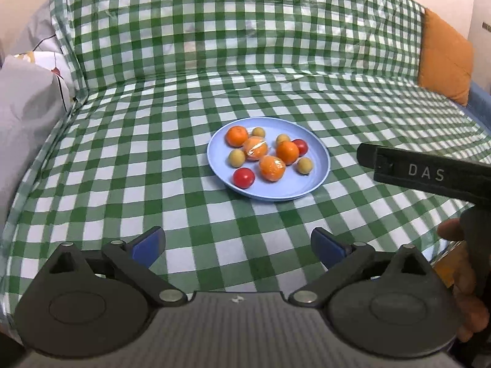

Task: Organize fruits

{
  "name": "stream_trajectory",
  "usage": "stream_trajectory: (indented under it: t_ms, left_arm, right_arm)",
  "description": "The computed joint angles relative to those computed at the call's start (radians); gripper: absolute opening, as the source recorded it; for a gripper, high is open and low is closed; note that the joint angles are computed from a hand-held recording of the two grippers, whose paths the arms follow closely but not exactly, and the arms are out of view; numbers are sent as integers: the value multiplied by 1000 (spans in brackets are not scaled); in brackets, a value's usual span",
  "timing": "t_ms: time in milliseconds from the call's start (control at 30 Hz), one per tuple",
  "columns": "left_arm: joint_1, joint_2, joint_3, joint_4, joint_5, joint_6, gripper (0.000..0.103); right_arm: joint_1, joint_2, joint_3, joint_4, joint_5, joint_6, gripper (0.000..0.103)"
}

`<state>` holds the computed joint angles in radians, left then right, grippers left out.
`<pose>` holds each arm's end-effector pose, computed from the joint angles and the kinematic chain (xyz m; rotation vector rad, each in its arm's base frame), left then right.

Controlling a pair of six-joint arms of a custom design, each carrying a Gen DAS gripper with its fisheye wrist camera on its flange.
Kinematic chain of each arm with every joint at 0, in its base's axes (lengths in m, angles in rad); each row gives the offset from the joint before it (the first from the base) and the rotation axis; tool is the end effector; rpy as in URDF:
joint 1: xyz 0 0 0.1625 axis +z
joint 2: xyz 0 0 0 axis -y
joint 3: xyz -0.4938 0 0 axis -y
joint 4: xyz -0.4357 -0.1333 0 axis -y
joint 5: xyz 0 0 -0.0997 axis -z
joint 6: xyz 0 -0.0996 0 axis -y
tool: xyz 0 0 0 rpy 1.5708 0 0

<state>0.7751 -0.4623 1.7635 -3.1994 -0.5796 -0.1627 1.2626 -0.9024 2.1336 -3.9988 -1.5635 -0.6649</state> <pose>-0.3270 -0.6236 -0.0568 0.5089 2.1987 -0.8898 -0.0483 -0.5936 0.1956 0.4024 -2.2007 1.3521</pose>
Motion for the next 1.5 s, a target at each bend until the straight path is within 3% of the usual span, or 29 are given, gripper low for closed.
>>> stream_trajectory:
  t_ms: [433,1500]
  left_arm:
    - [1,10,-13,-23,4,49,102]
    - [-6,11,-22,-21,22,11,102]
  right_arm:
    - [7,-4,-8,38,-21,8,102]
    - [4,-8,-9,46,-9,-10,102]
